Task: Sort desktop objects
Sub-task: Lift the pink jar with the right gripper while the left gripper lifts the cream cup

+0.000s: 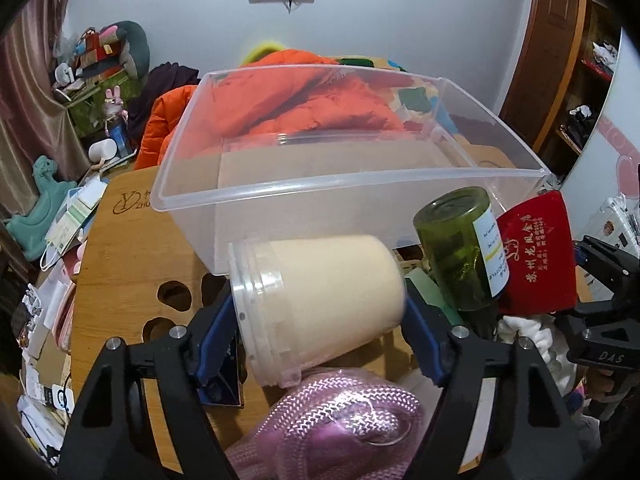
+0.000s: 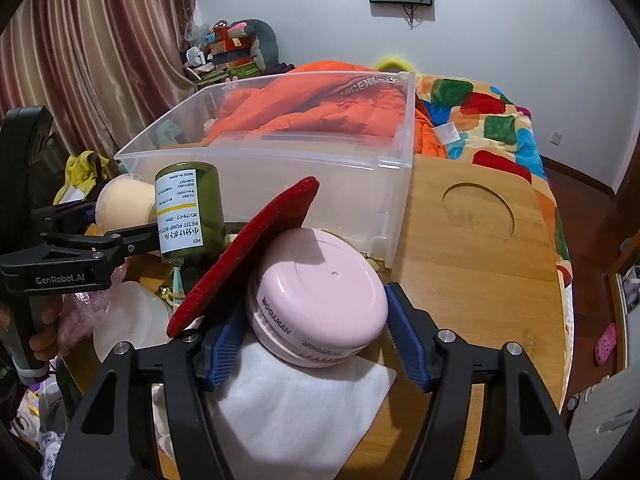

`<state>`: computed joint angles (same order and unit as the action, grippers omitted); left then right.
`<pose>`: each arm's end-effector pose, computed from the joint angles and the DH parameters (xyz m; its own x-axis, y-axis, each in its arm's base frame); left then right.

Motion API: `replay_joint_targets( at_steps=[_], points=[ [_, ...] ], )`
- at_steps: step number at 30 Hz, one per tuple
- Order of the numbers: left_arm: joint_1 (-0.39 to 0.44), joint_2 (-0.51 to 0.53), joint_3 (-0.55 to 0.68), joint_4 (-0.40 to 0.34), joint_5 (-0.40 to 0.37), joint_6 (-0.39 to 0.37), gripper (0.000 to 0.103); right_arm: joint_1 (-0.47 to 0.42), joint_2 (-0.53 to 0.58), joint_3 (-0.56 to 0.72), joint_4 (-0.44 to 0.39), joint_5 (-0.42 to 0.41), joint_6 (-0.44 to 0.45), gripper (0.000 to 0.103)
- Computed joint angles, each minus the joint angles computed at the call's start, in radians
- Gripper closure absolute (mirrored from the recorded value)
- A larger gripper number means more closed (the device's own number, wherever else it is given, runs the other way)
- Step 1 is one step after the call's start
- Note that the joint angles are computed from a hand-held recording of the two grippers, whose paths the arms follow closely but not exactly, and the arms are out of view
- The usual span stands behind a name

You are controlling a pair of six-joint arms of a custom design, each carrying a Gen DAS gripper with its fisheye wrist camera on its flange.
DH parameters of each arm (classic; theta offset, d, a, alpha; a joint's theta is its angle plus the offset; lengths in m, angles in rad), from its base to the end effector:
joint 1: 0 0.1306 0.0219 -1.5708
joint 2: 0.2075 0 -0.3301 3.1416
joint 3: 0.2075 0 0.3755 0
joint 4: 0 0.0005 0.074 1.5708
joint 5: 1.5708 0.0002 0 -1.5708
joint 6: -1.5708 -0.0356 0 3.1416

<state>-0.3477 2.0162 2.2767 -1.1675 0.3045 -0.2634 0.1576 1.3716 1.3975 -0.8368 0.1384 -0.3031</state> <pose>0.6088 -0.2325 0.4044 -0.5851 0.4763 -0.6563 0.6743 0.7353 -0.0676 0.4701 0.0692 0.3911 -0.7017 0.1878 -0.6873 0.1549 0.9818 0.1102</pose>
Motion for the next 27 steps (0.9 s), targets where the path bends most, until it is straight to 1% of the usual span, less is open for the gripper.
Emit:
replay_joint_targets(
  at_steps=[3,6,9,12,14,23,27],
  points=[
    [0.006,-0.01,-0.016,0.012,0.015,0.011,0.028,0.007,-0.012,-0.005,-0.003,0.018,-0.003,0.04],
    [0.01,-0.033,-0.054,0.045,0.022,0.015,0.03,0.017,-0.026,-0.008,-0.005,0.052,-0.002,0.04],
    [0.011,-0.057,-0.092,0.075,0.021,0.011,0.033,0.021,-0.041,-0.008,-0.012,0.069,-0.005,0.04],
    [0.021,-0.05,-0.079,0.056,0.052,0.014,0.034,0.027,-0.055,-0.01,-0.016,0.097,0.0,0.04],
    [0.024,-0.061,-0.093,0.068,0.058,0.013,0.035,0.033,-0.064,-0.009,-0.02,0.117,0.0,0.04],
    [0.042,-0.077,-0.115,0.062,0.105,0.03,0.035,0.039,-0.102,-0.007,-0.034,0.144,-0.009,0.04],
    [0.05,-0.105,-0.15,0.1,0.108,0.03,0.037,0.048,-0.123,-0.008,-0.032,0.168,-0.002,0.04]
  ],
)
